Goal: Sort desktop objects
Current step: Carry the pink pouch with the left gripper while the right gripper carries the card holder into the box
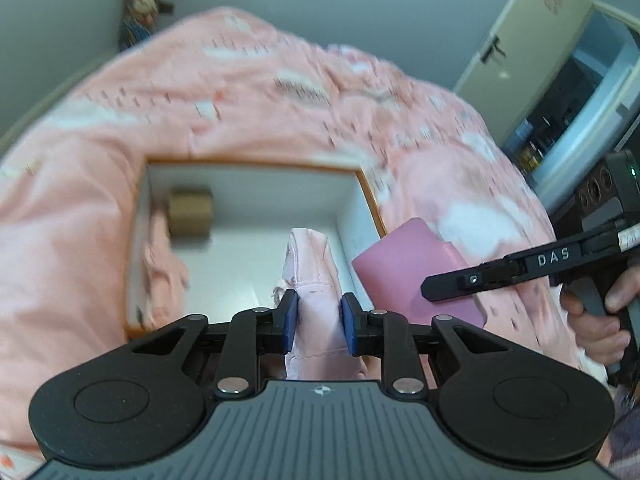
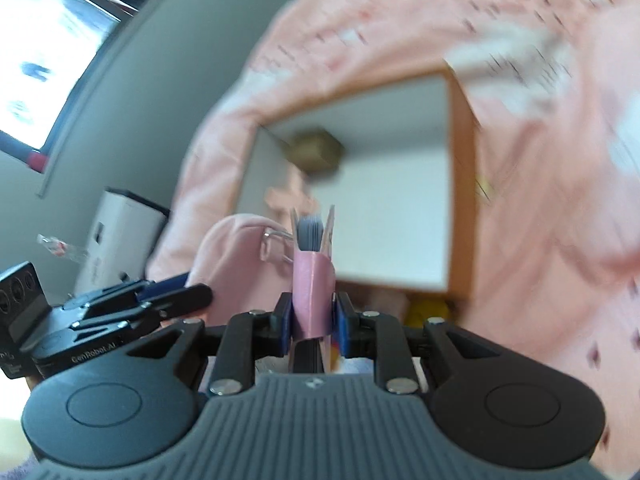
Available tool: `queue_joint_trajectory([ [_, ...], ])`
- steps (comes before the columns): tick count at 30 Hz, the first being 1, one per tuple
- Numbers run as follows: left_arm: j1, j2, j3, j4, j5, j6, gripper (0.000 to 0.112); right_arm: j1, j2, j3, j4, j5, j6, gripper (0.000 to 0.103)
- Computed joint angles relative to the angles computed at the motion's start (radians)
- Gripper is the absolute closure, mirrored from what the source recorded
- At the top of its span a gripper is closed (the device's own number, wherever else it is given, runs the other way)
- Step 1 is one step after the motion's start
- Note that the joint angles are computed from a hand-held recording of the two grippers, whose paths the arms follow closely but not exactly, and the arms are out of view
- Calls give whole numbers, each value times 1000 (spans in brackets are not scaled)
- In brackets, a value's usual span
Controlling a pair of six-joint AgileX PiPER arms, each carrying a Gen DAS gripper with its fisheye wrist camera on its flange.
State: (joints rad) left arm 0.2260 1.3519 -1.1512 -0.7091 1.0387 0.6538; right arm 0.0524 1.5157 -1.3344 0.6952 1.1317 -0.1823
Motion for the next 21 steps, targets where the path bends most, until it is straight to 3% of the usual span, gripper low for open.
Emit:
queue_joint_trajectory([
  [5,-38,57,-62,33,-129,-75,86,52,109,-87,74,-120,-2,80],
  [11,-147,163,-43,180,-362,-175,86,155,262,-161,-8,-257,56,80],
  [21,-124,304,4,212,-416,-189,86,226,484,-253,-57,-287,137,80],
])
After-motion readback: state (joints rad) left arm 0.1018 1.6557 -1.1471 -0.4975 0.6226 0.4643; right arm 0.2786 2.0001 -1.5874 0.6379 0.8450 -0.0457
